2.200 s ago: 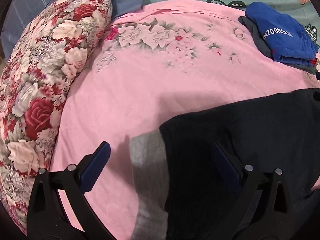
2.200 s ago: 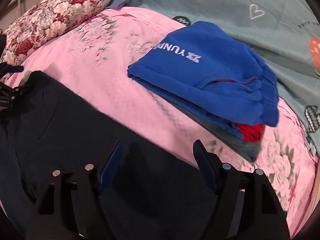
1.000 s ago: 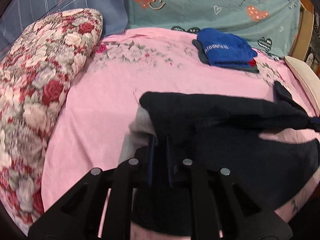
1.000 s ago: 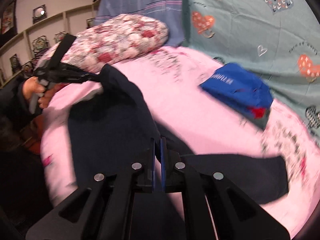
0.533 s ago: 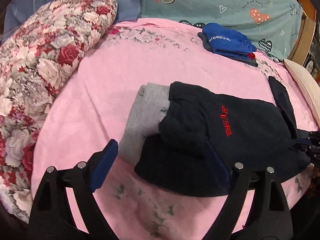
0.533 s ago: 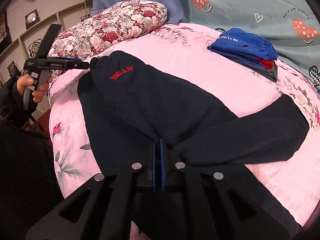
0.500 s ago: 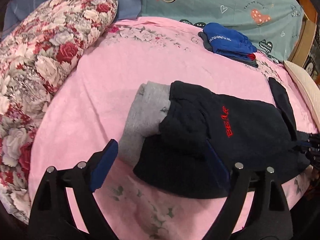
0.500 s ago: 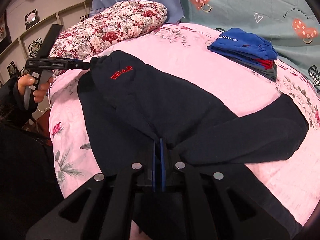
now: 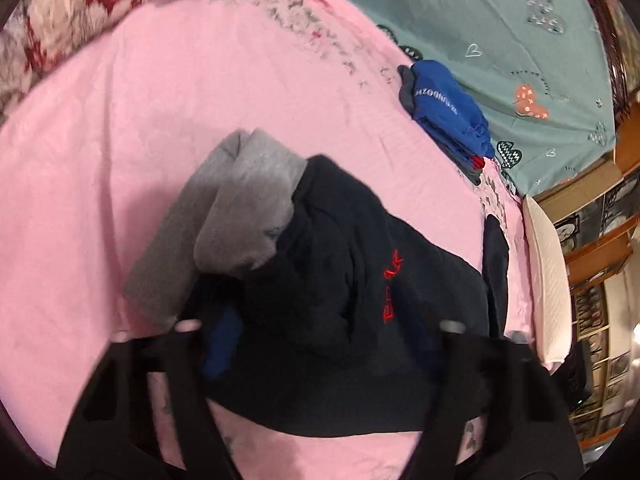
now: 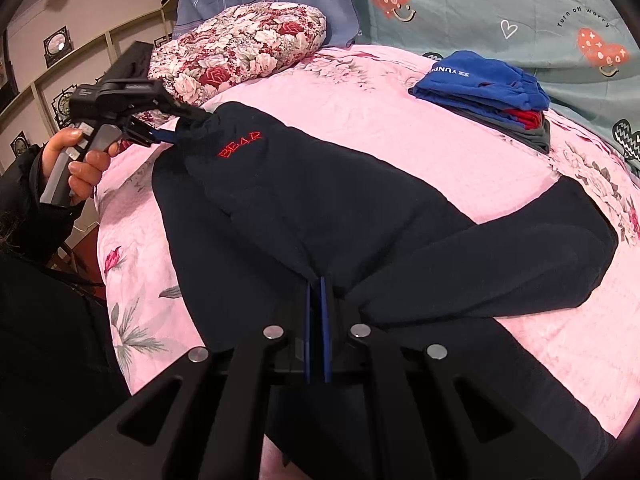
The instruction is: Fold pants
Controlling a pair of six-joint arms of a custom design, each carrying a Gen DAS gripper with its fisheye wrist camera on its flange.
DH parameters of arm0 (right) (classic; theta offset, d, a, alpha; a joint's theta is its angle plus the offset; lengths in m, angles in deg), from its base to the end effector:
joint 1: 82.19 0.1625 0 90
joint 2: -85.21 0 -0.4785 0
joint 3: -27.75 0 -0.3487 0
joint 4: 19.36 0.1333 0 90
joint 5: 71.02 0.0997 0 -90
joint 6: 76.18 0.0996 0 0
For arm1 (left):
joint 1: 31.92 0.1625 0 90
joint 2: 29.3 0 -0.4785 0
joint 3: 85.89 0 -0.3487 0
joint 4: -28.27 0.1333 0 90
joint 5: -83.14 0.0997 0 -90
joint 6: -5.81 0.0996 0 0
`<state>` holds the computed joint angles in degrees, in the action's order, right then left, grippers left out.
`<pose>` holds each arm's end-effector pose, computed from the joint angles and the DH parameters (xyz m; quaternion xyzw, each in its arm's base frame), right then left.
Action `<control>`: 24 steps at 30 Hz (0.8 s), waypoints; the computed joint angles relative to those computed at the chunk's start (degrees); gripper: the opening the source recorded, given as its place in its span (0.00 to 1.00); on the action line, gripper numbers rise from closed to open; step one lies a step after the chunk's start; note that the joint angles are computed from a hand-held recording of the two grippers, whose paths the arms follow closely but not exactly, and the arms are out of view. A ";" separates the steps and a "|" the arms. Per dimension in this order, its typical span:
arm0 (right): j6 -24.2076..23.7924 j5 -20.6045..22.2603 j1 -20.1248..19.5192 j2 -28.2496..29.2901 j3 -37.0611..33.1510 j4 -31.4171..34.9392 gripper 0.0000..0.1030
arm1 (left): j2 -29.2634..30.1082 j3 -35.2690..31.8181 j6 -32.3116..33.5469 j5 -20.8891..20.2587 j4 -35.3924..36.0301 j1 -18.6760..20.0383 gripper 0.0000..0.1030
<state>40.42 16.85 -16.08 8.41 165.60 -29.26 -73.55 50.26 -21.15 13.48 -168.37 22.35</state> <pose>0.0188 -0.2958 0.1832 0.3245 -0.8853 0.2527 0.2168 -0.1273 -0.4645 0.0829 0.0521 0.9750 -0.1989 0.0839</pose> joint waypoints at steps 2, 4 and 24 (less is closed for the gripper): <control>-0.08 -0.34 -0.22 -0.20 0.12 0.02 0.04 | 0.60 -0.36 -0.73 0.98 0.75 -0.21 0.23; 0.01 -0.41 -0.16 -0.31 0.26 -0.13 0.04 | 0.42 -0.26 -0.81 0.38 0.64 -0.28 0.13; -0.24 3.52 5.34 2.26 1.40 2.85 0.04 | -2.12 8.50 1.11 8.69 -3.17 -2.66 0.13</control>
<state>40.17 20.38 -10.75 10.67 166.99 -26.41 -75.67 58.76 -20.03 22.18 -171.54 19.68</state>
